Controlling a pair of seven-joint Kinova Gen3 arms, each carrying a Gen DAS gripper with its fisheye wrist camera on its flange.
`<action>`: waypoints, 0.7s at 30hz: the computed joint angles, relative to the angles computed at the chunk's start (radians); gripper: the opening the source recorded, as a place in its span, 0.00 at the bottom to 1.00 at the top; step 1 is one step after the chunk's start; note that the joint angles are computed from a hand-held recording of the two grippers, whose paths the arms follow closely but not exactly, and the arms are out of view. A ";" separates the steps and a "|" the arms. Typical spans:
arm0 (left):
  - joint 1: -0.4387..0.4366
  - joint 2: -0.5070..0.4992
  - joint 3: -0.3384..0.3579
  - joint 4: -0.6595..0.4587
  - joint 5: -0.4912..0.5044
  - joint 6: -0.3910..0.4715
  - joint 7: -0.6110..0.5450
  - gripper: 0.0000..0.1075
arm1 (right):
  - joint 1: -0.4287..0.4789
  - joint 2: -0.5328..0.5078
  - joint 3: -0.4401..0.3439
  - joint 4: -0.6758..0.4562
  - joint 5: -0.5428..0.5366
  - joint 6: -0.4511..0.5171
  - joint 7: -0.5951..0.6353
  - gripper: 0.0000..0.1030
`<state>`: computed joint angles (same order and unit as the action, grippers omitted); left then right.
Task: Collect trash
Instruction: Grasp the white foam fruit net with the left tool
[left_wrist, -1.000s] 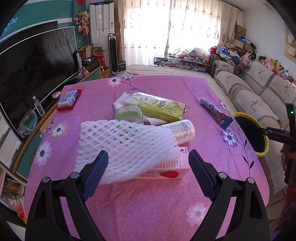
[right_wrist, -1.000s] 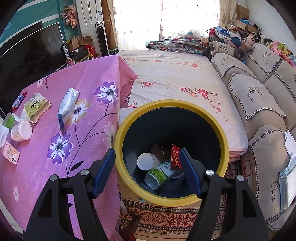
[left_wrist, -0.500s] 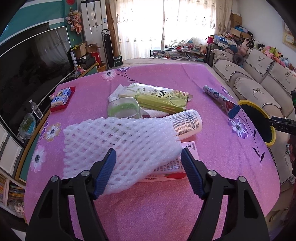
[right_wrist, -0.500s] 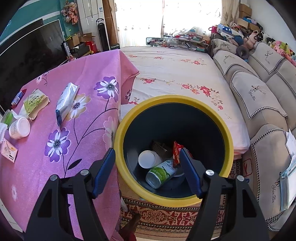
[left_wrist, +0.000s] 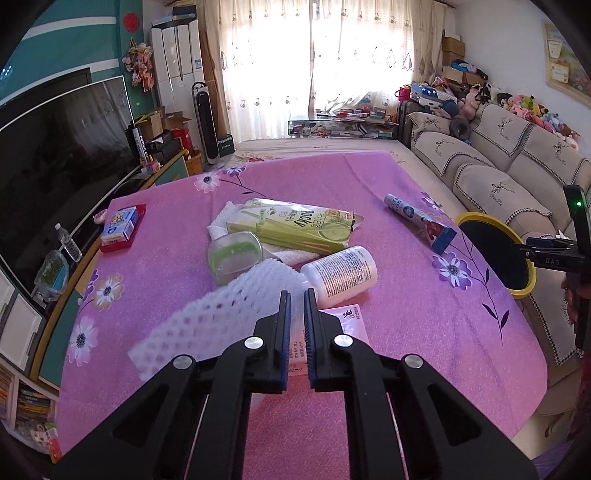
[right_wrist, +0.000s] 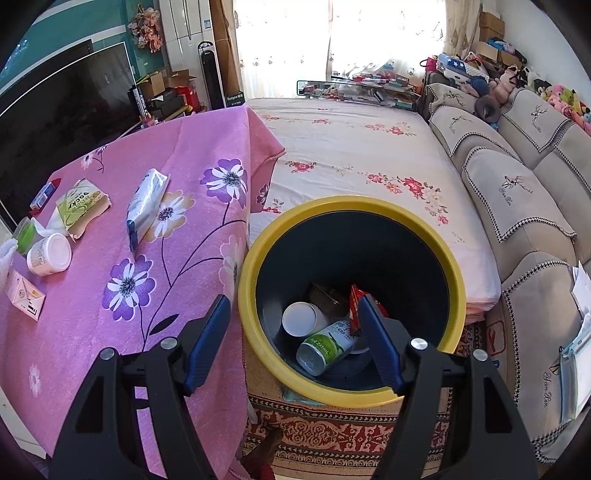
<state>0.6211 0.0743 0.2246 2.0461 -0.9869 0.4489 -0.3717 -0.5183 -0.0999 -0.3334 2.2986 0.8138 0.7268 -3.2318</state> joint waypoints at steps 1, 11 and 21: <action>0.008 -0.008 0.001 0.002 -0.019 0.008 0.018 0.07 | -0.002 -0.004 -0.003 0.000 -0.001 0.004 -0.001 0.66; -0.053 -0.124 0.098 -0.003 0.006 0.025 -0.026 0.06 | -0.001 -0.034 -0.032 0.004 0.002 0.028 -0.015 0.66; -0.092 -0.141 0.188 -0.055 0.036 0.038 -0.071 0.06 | 0.009 -0.094 -0.066 0.029 -0.011 0.065 -0.043 0.66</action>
<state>0.5292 -0.0670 0.4129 1.9914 -0.9512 0.4873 -0.4429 -0.5096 -0.1935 -0.3996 2.3272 0.8027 0.7923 -3.2748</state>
